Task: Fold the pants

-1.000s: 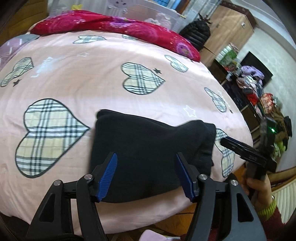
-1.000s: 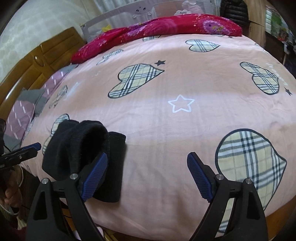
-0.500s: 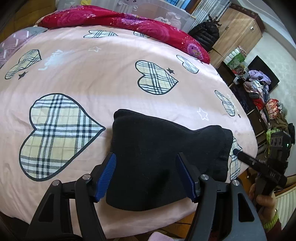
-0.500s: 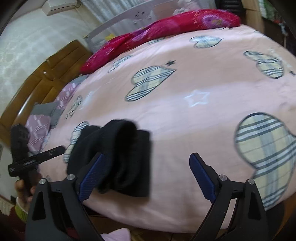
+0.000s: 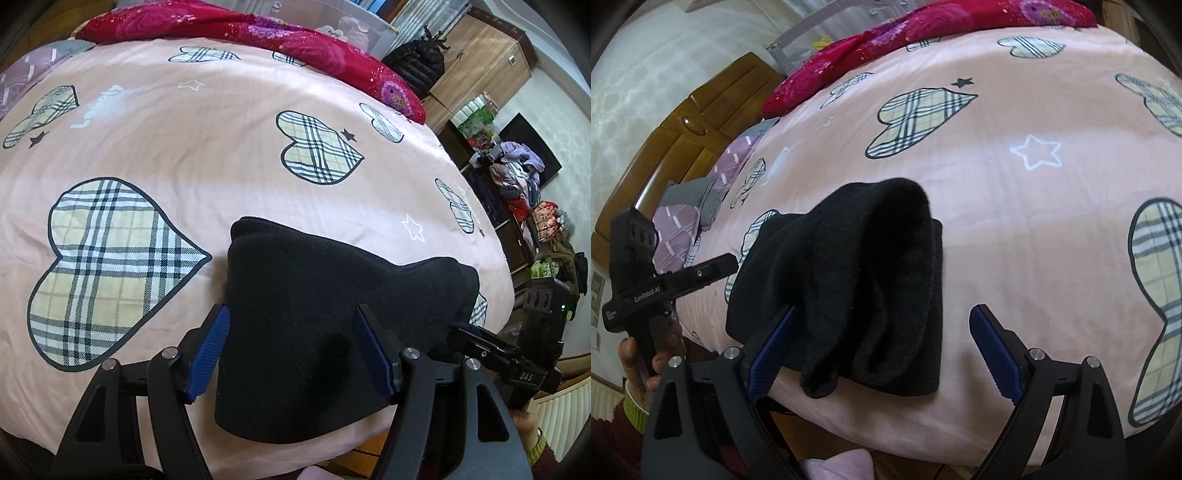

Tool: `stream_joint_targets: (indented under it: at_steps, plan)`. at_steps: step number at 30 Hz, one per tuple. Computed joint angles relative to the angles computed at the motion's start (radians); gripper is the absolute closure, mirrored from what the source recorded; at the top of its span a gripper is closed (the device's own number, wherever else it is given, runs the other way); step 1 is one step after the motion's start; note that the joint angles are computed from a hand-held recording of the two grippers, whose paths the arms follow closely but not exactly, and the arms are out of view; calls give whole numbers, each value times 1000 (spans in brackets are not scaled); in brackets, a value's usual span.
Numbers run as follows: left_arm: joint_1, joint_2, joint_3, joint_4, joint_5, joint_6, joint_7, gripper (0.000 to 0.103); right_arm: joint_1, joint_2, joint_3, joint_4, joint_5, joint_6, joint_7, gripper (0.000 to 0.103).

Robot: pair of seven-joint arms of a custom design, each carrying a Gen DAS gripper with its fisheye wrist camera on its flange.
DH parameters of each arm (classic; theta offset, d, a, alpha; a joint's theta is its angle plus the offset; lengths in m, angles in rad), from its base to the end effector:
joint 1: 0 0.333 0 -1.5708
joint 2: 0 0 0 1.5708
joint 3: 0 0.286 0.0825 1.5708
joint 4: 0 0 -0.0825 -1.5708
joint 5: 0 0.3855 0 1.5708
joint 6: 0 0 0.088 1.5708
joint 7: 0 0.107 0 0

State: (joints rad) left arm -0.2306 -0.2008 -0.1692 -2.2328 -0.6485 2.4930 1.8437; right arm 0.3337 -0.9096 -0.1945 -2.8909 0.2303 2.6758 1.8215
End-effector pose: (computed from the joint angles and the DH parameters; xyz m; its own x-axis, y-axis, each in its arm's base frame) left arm 0.4902 -0.2067 0.4729 -0.3168 -0.8555 0.4095 -0.8899 0.1188 -0.4403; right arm 0.3462 0.0472 0.4631 -0.0981 -0.8686 -0.4856 -0.8107 0.3528 -0.4672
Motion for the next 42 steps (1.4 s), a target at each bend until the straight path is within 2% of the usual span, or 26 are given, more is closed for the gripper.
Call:
stream_joint_targets:
  at_steps: [13, 16, 19, 22, 25, 31, 32, 33, 36, 37, 40, 42]
  plan:
    - [4, 58, -12, 58, 14, -13, -24, 32, -17, -4, -11, -4, 11, -16, 6, 10]
    - [-4, 58, -12, 82, 0, -21, 40, 32, -22, -23, -8, -8, 9, -8, 1, 10]
    - [-12, 97, -22, 152, 57, -54, 132, 32, -22, -51, -9, -14, 3, -12, -7, 10]
    - [-19, 178, -26, 273, 50, -168, 343, 32, -13, -79, -12, -26, 5, -22, -14, 10]
    - [-12, 290, -47, 427, 117, -315, 469, 32, 1, -101, -10, -45, 15, -19, -10, 10]
    - [-9, 554, -83, 798, 250, -631, 527, 32, 31, -131, -12, -78, 30, 15, 11, 11]
    - [-11, 597, -88, 864, 265, -691, 527, 32, 40, -130, -20, -81, 35, 25, 9, 16]
    - [-13, 642, -97, 929, 287, -746, 527, 32, 53, -124, -34, -80, 42, 35, 4, 27]
    - [-36, 746, -92, 1075, 338, -878, 522, 32, 82, -89, -62, -66, 60, 37, -12, 36]
    - [-40, 764, -91, 1098, 348, -897, 518, 32, 92, -83, -74, -67, 72, 42, -19, 37]
    - [-65, 893, -85, 1280, 383, -1005, 477, 32, 87, -71, -73, -70, 84, 45, -27, 50]
    - [-61, 922, -91, 1309, 381, -1021, 462, 40, 77, -78, -72, -75, 85, 38, -32, 60]
